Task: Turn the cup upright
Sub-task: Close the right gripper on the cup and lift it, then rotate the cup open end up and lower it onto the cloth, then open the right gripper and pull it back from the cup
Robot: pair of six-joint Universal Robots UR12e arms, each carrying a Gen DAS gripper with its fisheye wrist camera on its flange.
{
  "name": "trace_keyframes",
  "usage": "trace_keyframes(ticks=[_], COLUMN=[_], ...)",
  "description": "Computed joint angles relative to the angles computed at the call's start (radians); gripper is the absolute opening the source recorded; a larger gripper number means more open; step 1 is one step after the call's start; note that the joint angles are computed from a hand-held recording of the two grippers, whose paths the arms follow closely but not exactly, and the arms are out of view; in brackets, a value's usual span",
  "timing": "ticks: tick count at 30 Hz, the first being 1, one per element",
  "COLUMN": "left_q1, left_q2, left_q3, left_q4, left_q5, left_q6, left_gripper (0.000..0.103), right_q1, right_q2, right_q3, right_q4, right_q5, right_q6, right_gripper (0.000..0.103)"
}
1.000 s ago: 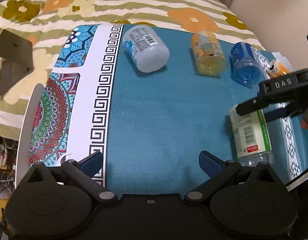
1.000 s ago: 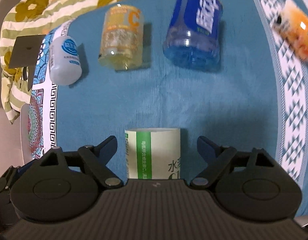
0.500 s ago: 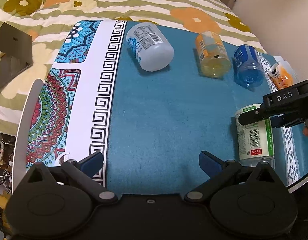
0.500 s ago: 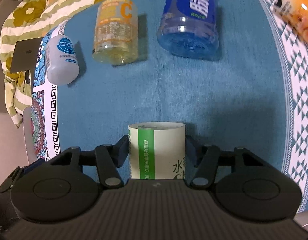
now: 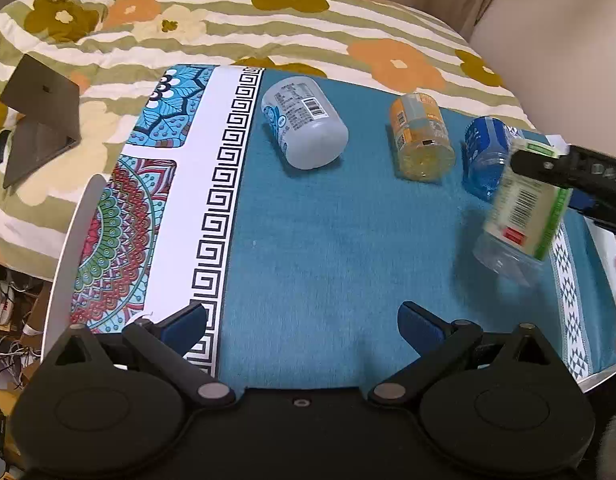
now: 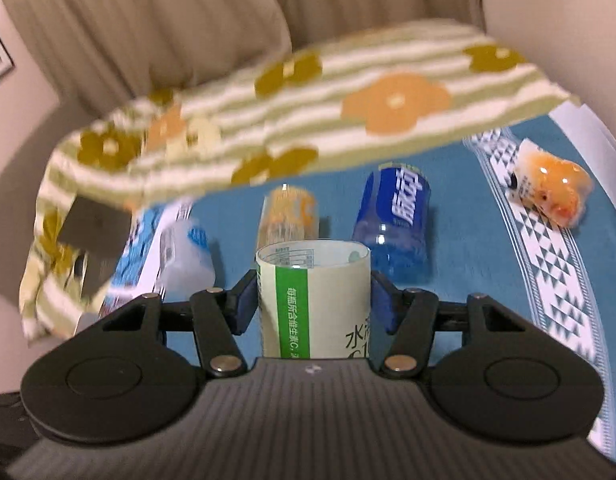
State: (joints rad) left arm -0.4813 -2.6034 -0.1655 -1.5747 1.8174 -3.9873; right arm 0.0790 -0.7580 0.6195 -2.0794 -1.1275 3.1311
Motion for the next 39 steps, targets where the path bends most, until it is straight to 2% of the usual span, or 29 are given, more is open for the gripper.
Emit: trace_keyframes(ticks=[2,6,8,12,15,22,31,32,34,35,39], left_q1=[-0.005,-0.012,-0.015,-0.017,-0.018,-0.021,-0.024,-0.024,-0.025,-0.026,-0.029], left_q2=[0.011,0.05,0.074,0.093,0.1,0.086,0.054,0.053,0.053,0.054,0.055], left_q3=[-0.022,-0.103,-0.153,-0.194,-0.207,-0.18,-0.112,-0.111,-0.107,-0.107,-0.106], left_q4=[0.006,0.03,0.049,0.052,0.06,0.097,0.082,0.082,0.08,0.081,0.083], left_q5=[0.017,0.041,0.048,0.046,0.042,0.029,0.012,0.014,0.019,0.023,0.042], left_q6=[0.003,0.007,0.007,0.0,0.002,0.035,0.052,0.051,0.047,0.044,0.036], left_gripper=[0.103,0.103,0.103,0.103,0.103,0.103,0.103,0.103,0.103,0.103,0.103], right_q1=[0.004,0.011,0.016,0.017,0.017,0.011,0.015,0.016,0.018,0.019,0.016], right_q2=[-0.023,-0.046,-0.052,-0.064,-0.082,-0.137,-0.14,-0.139,-0.135,-0.135,-0.138], right_q3=[0.097,0.224,0.265,0.325,0.352,0.412,0.397,0.395,0.382,0.38,0.374], right_q4=[-0.16,-0.424,-0.515,-0.609,-0.614,-0.548,-0.493,-0.491,-0.463,-0.458,-0.433], right_q5=[-0.012,-0.021,-0.042,-0.051,-0.049,-0.057,-0.062,-0.064,-0.069,-0.074,-0.062], right_q6=[0.018,0.011,-0.017,-0.059,-0.107,-0.169,-0.208,-0.211,-0.22,-0.218,-0.219], right_gripper=[0.073,0.074,0.074,0.075,0.075,0.075,0.077,0.079,0.092,0.102,0.103])
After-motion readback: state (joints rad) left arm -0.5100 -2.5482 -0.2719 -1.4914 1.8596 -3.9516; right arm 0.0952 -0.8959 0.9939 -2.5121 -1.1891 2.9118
